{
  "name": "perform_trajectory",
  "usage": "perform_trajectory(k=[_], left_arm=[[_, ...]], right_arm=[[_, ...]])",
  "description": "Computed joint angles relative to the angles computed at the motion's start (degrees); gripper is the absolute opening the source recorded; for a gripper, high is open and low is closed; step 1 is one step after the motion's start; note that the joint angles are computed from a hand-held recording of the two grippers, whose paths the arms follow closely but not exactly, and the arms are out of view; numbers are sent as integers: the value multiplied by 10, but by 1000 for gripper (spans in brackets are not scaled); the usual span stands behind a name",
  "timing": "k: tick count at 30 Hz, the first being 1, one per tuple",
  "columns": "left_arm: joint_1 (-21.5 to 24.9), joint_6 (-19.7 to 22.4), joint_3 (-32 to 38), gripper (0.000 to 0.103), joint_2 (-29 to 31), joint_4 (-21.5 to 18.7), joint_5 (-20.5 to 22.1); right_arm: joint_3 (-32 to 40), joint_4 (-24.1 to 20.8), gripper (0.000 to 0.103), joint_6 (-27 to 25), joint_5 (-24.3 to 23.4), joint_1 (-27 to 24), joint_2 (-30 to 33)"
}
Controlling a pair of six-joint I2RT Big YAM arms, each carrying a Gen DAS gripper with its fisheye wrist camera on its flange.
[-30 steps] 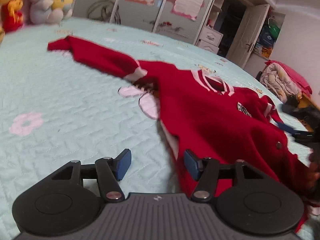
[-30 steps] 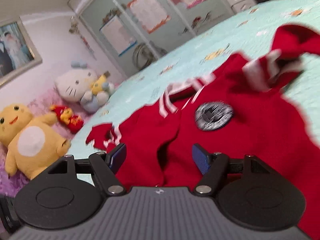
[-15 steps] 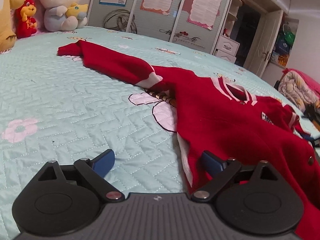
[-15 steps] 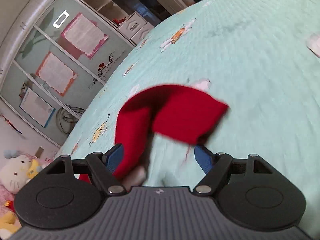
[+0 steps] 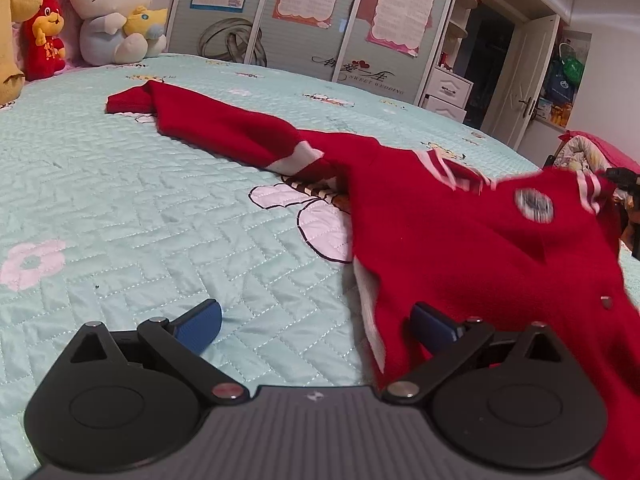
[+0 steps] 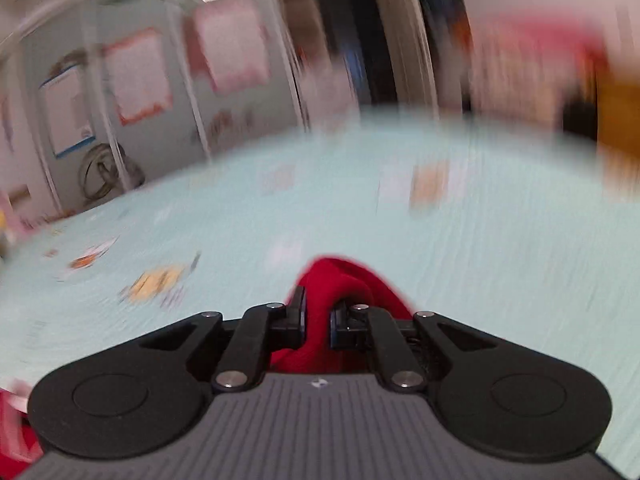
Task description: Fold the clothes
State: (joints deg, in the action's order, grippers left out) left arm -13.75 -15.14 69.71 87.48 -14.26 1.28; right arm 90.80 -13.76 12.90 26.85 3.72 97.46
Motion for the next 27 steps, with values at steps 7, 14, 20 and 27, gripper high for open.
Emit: perform_trajectory(k=[7, 14, 20, 27], left_arm=[[-1, -1, -1, 103, -1, -1, -1], [0, -5, -1, 103, -2, 0, 3], [-2, -1, 4, 103, -1, -10, -2], [-15, 31, 26, 103, -5, -77, -31]], right_arm=[[34, -180, 43, 160, -42, -52, 41], [-224, -10, 54, 262, -191, -67, -127], [-405, -26, 54, 362, -190, 28, -349], [-411, -181, 57, 255, 43, 287, -453]])
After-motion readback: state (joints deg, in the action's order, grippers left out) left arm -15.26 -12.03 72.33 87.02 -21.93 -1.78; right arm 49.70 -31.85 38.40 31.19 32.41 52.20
